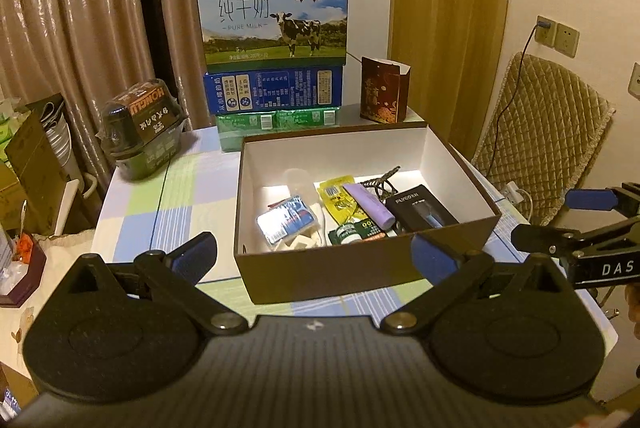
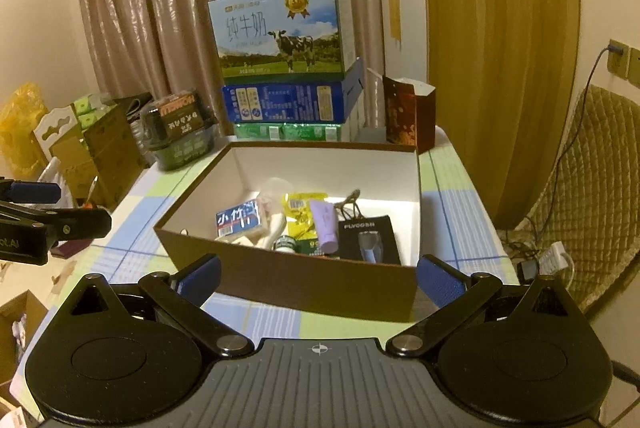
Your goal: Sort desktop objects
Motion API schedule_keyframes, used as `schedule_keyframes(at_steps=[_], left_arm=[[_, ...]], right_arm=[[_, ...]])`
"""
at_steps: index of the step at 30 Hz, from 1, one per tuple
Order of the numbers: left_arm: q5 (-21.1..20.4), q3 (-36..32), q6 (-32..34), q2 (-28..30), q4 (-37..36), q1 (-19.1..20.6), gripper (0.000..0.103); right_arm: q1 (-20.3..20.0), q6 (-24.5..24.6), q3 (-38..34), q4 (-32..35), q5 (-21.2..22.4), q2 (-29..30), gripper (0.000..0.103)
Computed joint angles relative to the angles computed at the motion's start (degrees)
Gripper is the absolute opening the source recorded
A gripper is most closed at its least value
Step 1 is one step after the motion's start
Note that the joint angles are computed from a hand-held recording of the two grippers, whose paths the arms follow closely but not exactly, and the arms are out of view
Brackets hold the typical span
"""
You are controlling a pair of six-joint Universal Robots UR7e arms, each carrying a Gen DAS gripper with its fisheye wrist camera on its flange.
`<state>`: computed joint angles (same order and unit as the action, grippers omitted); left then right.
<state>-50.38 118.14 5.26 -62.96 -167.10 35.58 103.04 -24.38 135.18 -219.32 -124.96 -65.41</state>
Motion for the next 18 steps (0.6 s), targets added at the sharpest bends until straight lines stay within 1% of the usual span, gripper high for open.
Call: schedule_keyframes(at_steps=[3,10,18], left_arm=[[0.65,1.44,-1.6,-0.9,0.23,-0.97,0.102],[1.74,4.54,-5.47,-3.39,1.86,-2.54,0.102],[4.09,7.58,-9.84,-5.77,4.15,-4.41,0.102]], right_arm=[[0.2,0.57,1.31,-0.6,-0.29,-0.61,0.101],[0.23,3.25,4.22,1.4,0.19,-3.32,0.101],[0.66,3.7,6.79,3.44,0.37,-5.32,0.101]])
